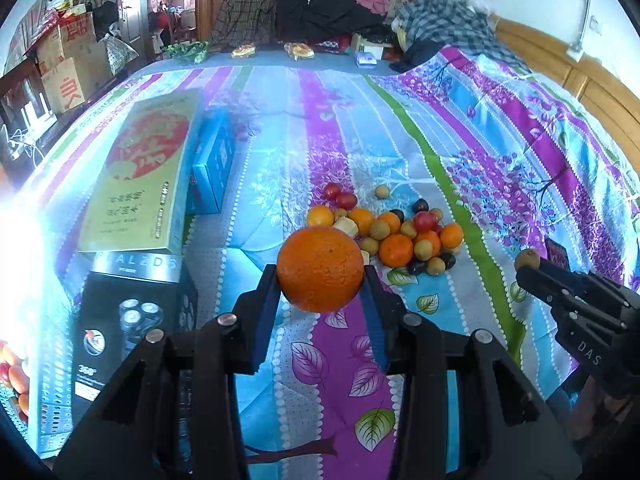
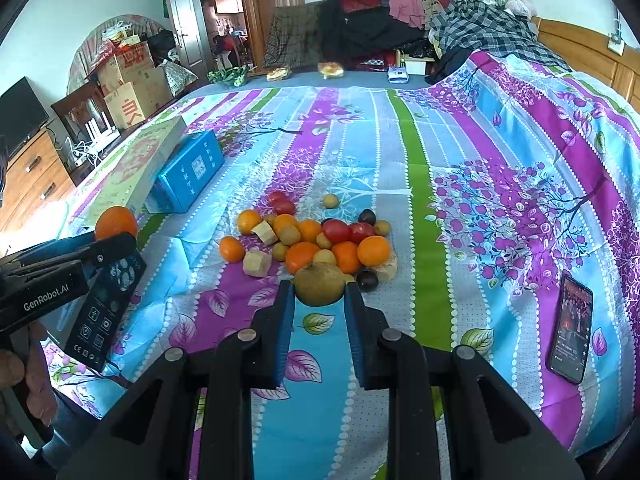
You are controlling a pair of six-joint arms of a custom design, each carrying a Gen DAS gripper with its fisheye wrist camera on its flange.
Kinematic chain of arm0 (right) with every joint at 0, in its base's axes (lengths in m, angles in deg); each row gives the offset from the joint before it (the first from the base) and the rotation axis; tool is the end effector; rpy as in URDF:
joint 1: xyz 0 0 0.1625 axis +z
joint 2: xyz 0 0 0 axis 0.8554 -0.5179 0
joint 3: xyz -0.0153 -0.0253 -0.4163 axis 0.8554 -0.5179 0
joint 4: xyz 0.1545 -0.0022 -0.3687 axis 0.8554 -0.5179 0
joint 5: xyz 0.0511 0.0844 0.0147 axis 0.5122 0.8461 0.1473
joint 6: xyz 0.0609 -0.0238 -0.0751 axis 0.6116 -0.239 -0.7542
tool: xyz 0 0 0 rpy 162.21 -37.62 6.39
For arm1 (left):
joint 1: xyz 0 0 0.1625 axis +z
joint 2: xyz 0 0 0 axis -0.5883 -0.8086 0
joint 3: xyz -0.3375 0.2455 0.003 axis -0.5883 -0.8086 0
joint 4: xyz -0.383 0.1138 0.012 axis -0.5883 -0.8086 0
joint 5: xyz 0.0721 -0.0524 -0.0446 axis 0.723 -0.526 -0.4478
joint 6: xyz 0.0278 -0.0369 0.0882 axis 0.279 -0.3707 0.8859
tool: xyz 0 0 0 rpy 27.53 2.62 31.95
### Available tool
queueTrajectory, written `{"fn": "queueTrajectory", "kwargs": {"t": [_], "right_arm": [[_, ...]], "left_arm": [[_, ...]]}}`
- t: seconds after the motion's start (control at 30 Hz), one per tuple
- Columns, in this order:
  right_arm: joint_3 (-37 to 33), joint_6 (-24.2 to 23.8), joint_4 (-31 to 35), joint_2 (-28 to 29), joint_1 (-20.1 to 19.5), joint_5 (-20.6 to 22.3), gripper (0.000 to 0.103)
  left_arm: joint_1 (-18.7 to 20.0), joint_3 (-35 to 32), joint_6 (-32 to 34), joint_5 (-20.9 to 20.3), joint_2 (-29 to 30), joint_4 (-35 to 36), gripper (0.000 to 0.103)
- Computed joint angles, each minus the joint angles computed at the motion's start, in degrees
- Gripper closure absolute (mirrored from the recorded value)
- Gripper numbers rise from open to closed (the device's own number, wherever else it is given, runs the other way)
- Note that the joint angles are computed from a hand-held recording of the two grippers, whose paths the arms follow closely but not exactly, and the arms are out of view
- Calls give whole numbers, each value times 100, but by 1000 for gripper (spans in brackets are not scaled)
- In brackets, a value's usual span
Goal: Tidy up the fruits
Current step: 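Carry the orange and brown fruit in both tools over the blue basket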
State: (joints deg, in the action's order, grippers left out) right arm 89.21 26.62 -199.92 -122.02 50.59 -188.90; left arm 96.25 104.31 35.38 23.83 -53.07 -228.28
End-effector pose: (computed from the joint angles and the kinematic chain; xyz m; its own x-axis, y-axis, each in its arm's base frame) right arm 0.2500 -0.5356 0.0791 -0.7510 0.1851 0.6338 -0.3453 0.7081 -0.6160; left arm -0.1465 -0.6292 0.1740 -0.7018 0.4328 -0.5658 0.6527 0.7089 -0.2673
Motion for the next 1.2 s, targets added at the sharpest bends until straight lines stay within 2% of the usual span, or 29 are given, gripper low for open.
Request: {"fn": "queueTrajectory", "kwargs": {"t": [0.33, 0.57, 0.87, 1.2], "right_arm": [[-250, 23, 257, 1, 198, 92, 75], [-762, -144, 589, 184, 495, 57, 75], [-1875, -418, 1195, 672, 807, 250, 75], [-3537, -441, 2272, 1555, 1131, 917, 75]], "left_arm": [[-61, 145, 77, 184, -360, -182, 62], [12, 166, -8, 266, -612, -228, 62], [220, -16, -71, 430, -983, -323, 62], [524, -146, -88, 766, -1427, -550, 62]]}}
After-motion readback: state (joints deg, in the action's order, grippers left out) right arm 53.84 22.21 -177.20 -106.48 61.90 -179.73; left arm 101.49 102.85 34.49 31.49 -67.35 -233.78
